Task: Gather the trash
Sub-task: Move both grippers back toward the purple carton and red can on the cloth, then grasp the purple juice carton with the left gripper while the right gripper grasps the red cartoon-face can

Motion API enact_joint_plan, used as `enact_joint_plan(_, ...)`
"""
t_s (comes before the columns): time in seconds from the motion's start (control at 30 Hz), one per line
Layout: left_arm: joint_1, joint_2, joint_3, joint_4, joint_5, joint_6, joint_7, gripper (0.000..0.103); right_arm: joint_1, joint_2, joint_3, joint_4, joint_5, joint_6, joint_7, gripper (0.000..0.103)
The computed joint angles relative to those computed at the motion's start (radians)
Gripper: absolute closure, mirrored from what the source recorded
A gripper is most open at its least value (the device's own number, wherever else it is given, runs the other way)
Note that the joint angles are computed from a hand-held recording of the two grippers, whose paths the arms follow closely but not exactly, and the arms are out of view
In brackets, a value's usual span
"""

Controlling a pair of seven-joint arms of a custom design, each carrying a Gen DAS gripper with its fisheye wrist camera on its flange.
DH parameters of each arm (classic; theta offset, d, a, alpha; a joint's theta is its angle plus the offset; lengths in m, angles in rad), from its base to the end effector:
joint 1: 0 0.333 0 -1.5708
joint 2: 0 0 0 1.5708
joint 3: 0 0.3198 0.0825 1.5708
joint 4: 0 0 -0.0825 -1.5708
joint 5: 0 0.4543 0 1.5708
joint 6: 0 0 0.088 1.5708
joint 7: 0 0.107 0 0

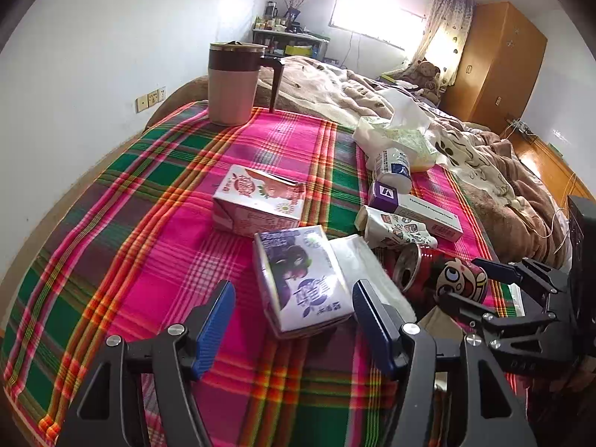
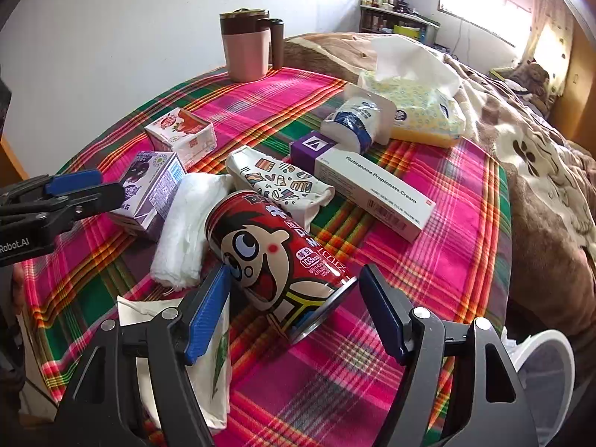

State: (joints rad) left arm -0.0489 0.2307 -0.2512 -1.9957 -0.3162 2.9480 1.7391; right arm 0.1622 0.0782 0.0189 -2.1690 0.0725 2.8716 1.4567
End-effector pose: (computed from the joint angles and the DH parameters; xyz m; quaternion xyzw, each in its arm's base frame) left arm 0.6752 -0.1793 0.3927 -0.6063 0.7066 -0.3334 0.1479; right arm 0.6372 0.1124 0.3898 -0.7459 0.5908 -0.1946 0.2383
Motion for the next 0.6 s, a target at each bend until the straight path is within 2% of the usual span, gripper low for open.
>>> enact_joint_plan(0.2,-0.032,0.055,0.025,0.068,0.060,-0.046,-0.068,0.038,0.002,0.025,-0.006,0.025,-0.033,-0.007,0.030,0.030)
enact_joint_plan(0.33,-0.066,0.080,0.065,0.093,0.158,-0.072,-0.154,0.038,-0.007,0.033,0.007,0.034,0.014,-0.017,-0.016,0.030)
enact_joint_plan(0.4,-0.058,0.088,0.063,0.101,0.171,-0.091,-0.168,0.038,-0.010,0.032,0.013,0.041,0.039,-0.044,-0.038,0.030)
enact_joint_plan(0.5,-0.057,0.083,0.072,0.089,0.199,-0.082,-0.201,0.038,-0.020,0.023,0.030,0.041,0.134,-0.071,-0.139,0.030)
enact_joint_plan(0.6,-0.047,0.079,0.070,0.082,0.209,-0.074,-0.210,0.038,-0.014,0.022,0.027,0.046,0.156,-0.068,-0.170,0.030)
